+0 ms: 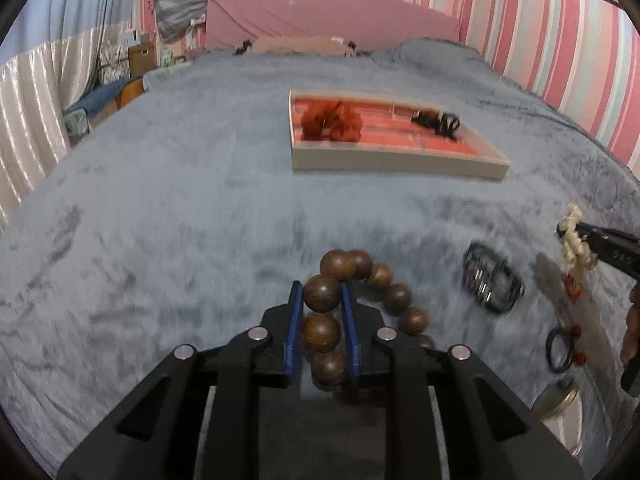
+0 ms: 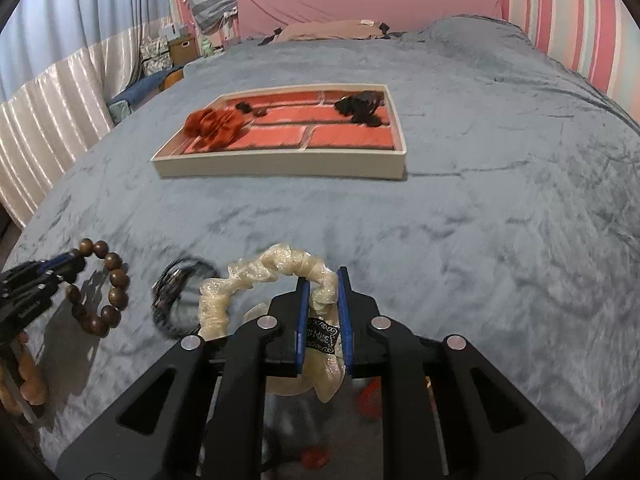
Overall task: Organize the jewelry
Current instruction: 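Grasp the wooden bead bracelet with the left tool while the right tool grasps the cream scrunchie, then carry the bead bracelet and cream scrunchie over the tray with both tools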
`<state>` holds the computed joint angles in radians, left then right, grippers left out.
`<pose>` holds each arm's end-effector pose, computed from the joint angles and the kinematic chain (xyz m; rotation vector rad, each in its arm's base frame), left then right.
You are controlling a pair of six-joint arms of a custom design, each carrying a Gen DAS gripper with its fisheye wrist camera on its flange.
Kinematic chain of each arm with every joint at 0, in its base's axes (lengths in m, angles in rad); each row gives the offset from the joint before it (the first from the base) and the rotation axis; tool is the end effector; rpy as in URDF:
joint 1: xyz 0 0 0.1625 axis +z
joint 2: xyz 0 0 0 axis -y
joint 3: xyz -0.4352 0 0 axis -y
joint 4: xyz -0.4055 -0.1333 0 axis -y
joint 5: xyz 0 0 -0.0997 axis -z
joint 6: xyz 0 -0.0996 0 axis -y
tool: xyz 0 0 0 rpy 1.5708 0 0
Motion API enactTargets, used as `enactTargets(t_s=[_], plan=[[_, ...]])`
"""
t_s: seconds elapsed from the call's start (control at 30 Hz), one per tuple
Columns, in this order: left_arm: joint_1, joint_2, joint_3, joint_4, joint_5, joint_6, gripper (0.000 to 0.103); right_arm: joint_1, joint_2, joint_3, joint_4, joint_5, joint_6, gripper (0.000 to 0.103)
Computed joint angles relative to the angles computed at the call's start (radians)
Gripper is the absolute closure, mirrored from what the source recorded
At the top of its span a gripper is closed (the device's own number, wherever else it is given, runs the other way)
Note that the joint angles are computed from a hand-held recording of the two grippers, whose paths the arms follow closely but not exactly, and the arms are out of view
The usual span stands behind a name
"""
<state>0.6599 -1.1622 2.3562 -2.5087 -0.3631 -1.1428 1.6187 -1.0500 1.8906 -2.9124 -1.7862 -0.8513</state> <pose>-0.1848 -0.4300 0.1253 -0.0572 2.0908 -1.0909 0.1416 -0.6151 0.2004 1.1077 -2.4675 0.5225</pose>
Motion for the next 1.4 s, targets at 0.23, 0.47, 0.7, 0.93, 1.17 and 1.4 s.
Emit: enactTargets(t_s=[0.23, 0.47, 0.7, 0.93, 1.17, 1.4], plan=[[0.024, 0.076, -0.097, -0.272, 0.055, 0.333, 0.083, 0.011, 0.076, -0.121, 0.008, 0.002, 0.019, 0.089], [0.092, 0.169, -0.258, -0.569, 0.069, 0.718, 0.083, 0.054, 0.194, -0.313, 0.041, -0.029, 0.036, 0.089], [0.18, 0.255, -0.437, -0.675, 0.014, 0.961, 0.083, 0.081, 0.328, -0.504, 0.101, -0.08, 0.054, 0.089], [0.307, 0.324, -0.576, -0.645, -0.086, 0.995, 0.083, 0.095, 0.475, -0.673, 0.133, -0.157, 0.042, 0.089], [0.387, 0.382, -0.669, -0.616, -0.056, 1.046, 0.083, 0.102, 0.613, -0.86, 0.223, -0.212, 0.079, 0.089], [0.437, 0.411, -0.714, -0.634, -0.032, 1.07, 0.083, 0.112, 0.688, -0.939, 0.243, -0.255, 0.055, 0.089]])
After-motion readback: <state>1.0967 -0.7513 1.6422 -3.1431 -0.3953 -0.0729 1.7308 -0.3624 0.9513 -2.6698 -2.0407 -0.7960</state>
